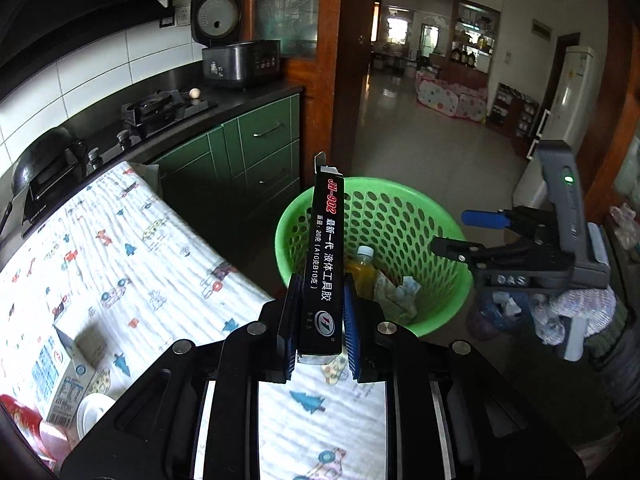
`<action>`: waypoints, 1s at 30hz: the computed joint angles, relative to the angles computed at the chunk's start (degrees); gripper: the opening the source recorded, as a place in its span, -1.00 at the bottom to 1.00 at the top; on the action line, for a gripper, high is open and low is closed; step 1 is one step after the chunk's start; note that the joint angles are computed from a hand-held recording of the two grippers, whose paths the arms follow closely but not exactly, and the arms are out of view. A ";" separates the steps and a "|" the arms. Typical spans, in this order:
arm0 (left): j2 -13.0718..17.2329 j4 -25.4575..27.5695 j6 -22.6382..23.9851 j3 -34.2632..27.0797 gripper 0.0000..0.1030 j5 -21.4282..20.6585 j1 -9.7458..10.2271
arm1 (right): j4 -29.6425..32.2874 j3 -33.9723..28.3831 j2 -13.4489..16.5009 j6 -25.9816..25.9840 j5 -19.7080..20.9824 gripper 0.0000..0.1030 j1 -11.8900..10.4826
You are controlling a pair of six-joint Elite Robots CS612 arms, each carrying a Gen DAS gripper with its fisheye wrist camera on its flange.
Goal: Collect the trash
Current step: 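Drop the clear cup into the green basket with the right gripper, then the black box with the left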
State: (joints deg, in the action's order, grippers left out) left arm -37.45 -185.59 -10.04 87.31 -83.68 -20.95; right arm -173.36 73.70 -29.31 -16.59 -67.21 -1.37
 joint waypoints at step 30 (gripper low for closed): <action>3.99 6.30 -5.63 -6.80 -0.01 0.89 -0.47 | -6.20 7.19 -3.23 0.11 1.31 0.53 -1.48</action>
State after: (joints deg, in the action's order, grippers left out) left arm -33.46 -179.29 -15.67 80.52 -82.79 -21.43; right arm -179.56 80.89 -32.54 -16.48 -65.90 -2.86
